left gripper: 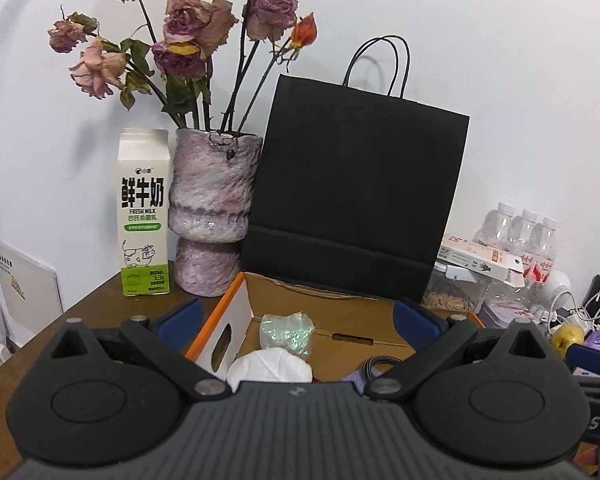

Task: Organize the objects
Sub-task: 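Move both grippers back toward the items left on the table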

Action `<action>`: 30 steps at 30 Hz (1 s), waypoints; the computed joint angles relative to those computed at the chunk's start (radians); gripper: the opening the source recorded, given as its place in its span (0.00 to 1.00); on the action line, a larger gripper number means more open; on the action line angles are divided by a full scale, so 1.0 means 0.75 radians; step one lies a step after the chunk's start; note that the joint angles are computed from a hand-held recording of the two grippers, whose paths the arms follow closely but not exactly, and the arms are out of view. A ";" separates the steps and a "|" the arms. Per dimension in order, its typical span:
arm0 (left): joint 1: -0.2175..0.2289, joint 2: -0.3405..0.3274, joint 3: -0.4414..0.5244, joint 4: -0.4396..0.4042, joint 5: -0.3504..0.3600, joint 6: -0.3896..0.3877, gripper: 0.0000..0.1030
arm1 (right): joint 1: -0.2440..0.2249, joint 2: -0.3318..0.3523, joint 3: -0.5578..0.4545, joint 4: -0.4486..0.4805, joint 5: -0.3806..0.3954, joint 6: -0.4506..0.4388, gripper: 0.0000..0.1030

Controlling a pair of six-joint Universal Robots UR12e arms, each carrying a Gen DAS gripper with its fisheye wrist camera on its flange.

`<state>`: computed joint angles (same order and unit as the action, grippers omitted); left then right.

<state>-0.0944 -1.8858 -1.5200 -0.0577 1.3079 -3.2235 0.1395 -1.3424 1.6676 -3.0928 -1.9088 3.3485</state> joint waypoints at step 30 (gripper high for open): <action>0.147 0.247 -0.368 0.080 -0.172 0.197 1.00 | 0.119 -0.210 0.302 -0.052 -0.073 -0.060 1.00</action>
<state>0.0156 -1.7007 -1.7957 0.0023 1.1790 -3.0757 0.2285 -1.4998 1.8940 -3.1319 -1.9633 3.3035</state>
